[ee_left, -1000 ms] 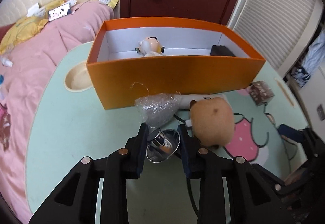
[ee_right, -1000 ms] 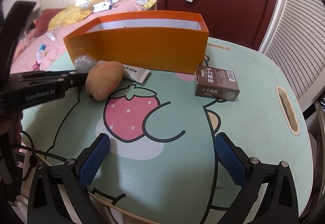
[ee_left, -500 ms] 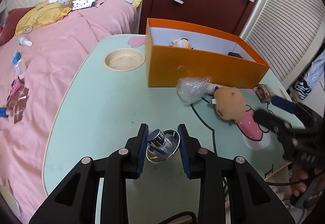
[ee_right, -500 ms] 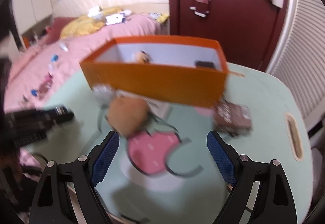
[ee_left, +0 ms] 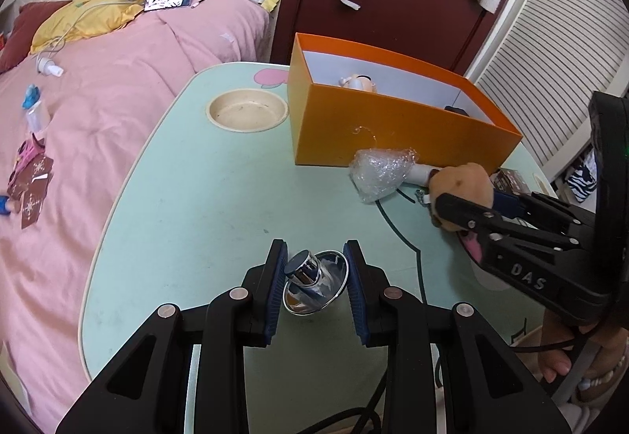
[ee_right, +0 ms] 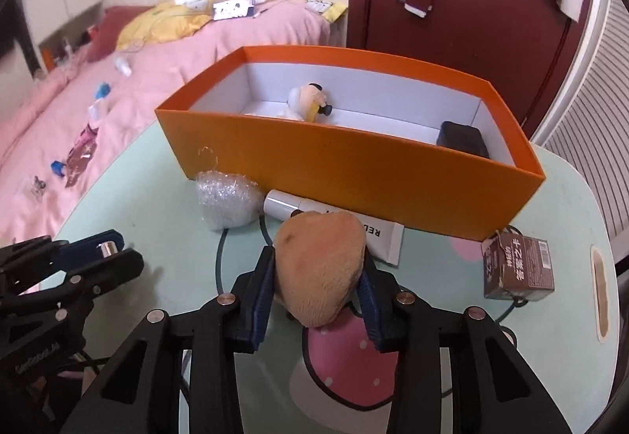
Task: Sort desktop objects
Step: 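Lift the chrome knob with the left gripper while the right grasps the brown plush, then carry the chrome knob with the left gripper while the right carries the brown plush over the box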
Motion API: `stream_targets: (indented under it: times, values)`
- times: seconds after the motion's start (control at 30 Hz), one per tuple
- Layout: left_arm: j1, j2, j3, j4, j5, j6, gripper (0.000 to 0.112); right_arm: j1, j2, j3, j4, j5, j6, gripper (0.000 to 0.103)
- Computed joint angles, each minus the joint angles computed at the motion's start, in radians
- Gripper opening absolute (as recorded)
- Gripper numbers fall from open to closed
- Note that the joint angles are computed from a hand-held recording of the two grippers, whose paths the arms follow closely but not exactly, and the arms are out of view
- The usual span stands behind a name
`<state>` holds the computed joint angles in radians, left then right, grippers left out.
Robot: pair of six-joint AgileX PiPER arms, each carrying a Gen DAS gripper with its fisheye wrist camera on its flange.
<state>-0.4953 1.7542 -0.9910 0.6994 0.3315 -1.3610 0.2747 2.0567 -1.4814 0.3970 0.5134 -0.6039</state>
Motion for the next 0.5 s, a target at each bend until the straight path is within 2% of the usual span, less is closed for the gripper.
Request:
stream_targets:
  times: [0.1,0.33,0.5]
  values:
    - [-0.003,-0.004,-0.002,0.002,-0.001,0.001,0.031,-0.026,-0.021,0.021,0.088,-0.001,-0.070,0.037]
    - [-0.016,-0.026,-0.036,0.002,0.024,0.026,0.031,-0.062,-0.077,0.055,0.190,0.009,-0.158,0.037]
    - [-0.016,-0.031,-0.113,-0.015,0.063,0.106,0.031,-0.086,-0.106,0.060,0.254,0.022,-0.212,0.037]
